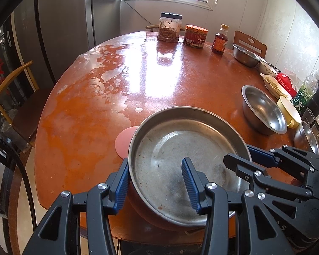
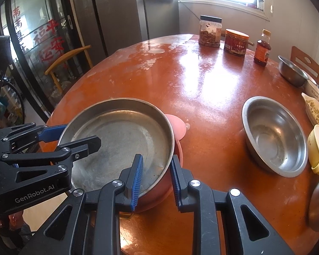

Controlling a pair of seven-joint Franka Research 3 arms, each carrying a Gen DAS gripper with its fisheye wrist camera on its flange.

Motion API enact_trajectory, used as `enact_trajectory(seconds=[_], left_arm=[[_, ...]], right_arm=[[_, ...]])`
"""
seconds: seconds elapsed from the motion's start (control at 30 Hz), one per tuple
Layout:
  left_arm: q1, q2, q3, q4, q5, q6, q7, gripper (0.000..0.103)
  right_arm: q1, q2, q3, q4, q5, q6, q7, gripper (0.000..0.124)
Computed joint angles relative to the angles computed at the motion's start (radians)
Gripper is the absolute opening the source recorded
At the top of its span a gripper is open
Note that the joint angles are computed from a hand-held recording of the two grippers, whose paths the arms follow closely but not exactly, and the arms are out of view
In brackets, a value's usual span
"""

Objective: Organize plates and bowls
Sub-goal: 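Lower the steel pan onto the pink plate and open the left tool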

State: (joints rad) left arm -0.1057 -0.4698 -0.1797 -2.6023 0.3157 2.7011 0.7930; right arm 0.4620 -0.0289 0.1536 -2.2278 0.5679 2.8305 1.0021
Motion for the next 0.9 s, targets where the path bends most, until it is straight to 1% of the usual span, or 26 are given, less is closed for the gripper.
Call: enact_trajectory(seconds=[0.1, 0.47, 0.63, 0.9], left_arm=[[0.001, 0.001, -0.002, 0.001, 0.003, -0.002, -0.002, 0.048], [0.000, 0.008, -0.002, 0.008, 0.004, -0.010, -0.004, 0.048], [0.000, 0.012, 0.000, 0.012, 0.006, -0.012, -0.003, 0.048], [0.002, 0.004, 0.002, 0.005, 0.005, -0.001, -0.008, 0.048]], right_arm=[[-0.001, 0.003, 0.000, 0.001, -0.008, -0.006, 0.006, 0.028], [-0.004, 0.005, -0.003, 0.005, 0.036, -0.019, -0.021, 0.029], [-0.003, 0.001, -0.003, 0.004, 0.072, -0.024, -0.051, 0.035], [-0.001, -0.003, -0.001, -0.002, 0.066, -0.013, -0.044, 0.036]])
